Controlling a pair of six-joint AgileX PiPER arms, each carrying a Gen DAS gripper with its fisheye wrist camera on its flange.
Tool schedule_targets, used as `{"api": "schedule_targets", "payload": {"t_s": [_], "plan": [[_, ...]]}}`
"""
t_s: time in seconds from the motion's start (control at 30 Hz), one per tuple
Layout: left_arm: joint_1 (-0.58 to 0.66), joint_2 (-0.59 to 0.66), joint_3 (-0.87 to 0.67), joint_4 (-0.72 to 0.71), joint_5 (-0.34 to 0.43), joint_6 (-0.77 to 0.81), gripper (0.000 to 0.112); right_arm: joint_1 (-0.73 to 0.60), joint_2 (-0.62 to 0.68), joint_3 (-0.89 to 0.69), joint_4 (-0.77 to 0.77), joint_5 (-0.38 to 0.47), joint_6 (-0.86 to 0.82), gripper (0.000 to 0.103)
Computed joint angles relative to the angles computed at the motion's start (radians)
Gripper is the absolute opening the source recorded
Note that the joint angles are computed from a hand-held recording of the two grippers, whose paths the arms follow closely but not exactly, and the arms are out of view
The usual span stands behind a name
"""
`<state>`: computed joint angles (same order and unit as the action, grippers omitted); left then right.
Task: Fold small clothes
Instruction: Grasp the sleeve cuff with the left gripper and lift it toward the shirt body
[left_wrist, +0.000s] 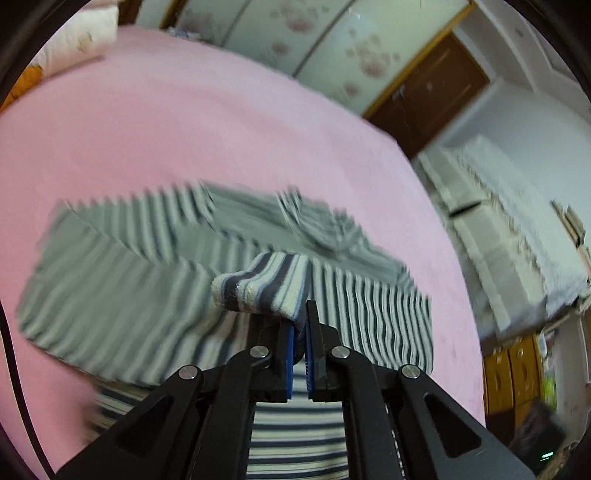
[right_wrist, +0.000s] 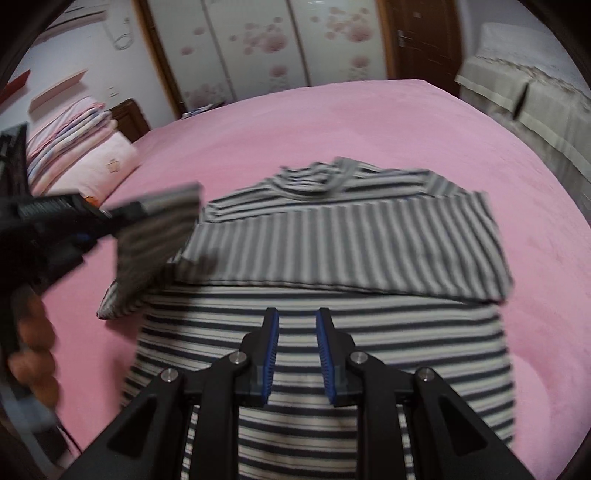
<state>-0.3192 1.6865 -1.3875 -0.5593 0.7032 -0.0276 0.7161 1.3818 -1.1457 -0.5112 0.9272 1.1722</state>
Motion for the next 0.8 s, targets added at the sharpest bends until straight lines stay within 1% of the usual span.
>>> {"api": "schedule_targets", "payload": {"t_s": [0.03,0.07,0.13,0.17,0.2,0.27,0.3,0.33,0.37,0.4,0.43,0.47,0.5,0.6,0.63,0.7,0.73,0.8], "plan": [[-0.043,0.027,0.016,0.008,-0.025,-0.028,0.003,-0.027,-0.028,0.038,0.014,-0.014,-0.011,0.021],[-0.058,0.077,0.01,-0.005,-0.062,-0.017,0.003,-0.057,-0.052,0.071,0.035,-0.032,-0.03,0.021],[-0.082,0.084,0.106,-0.011,-0.079,-0.001,0.003,-0.107,-0.095,0.131,0.071,-0.068,-0.065,0.021],[-0.113,0.105,0.126,0.005,-0.117,-0.024,0.004,-0.126,-0.107,0.151,0.089,-0.082,-0.086,0.021],[-0.127,0.122,0.135,0.024,-0.124,-0.039,0.005,-0.153,-0.113,0.168,0.116,-0.101,-0.12,0.021],[-0.112,0.122,0.19,-0.024,-0.144,0.027,0.013,-0.198,-0.12,0.197,0.16,-0.134,-0.179,0.021],[-0.099,0.104,0.238,-0.077,-0.161,0.093,0.015,-0.219,-0.117,0.203,0.188,-0.152,-0.216,0.021],[-0.078,0.091,0.265,-0.131,-0.157,0.16,0.021,-0.234,-0.107,0.2,0.211,-0.164,-0.247,0.021],[-0.073,0.087,0.27,-0.157,-0.149,0.191,0.03,-0.256,-0.095,0.196,0.246,-0.182,-0.293,0.021],[-0.054,0.068,0.274,-0.162,-0.123,0.208,0.035,-0.262,-0.083,0.185,0.262,-0.191,-0.312,0.021],[-0.031,0.026,0.301,-0.167,-0.103,0.234,0.045,-0.27,-0.072,0.178,0.28,-0.204,-0.337,0.021],[-0.015,-0.006,0.327,-0.177,-0.101,0.261,0.052,-0.276,-0.058,0.164,0.296,-0.217,-0.359,0.021],[0.016,-0.052,0.345,-0.169,-0.086,0.281,0.054,-0.279,-0.043,0.146,0.31,-0.232,-0.378,0.021],[0.089,-0.154,0.405,-0.147,-0.075,0.328,0.055,-0.305,0.019,0.081,0.411,-0.282,-0.505,0.021],[0.132,-0.201,0.436,-0.122,-0.081,0.335,0.055,-0.313,0.049,0.05,0.456,-0.292,-0.559,0.023],[0.185,-0.258,0.479,-0.043,-0.116,0.301,0.056,-0.33,0.113,-0.005,0.542,-0.308,-0.659,0.031],[0.228,-0.284,0.503,0.027,-0.137,0.264,0.056,-0.336,0.141,-0.027,0.58,-0.311,-0.696,0.035],[0.284,-0.297,0.529,0.118,-0.168,0.205,0.056,-0.347,0.202,-0.074,0.657,-0.309,-0.758,0.036]]}}
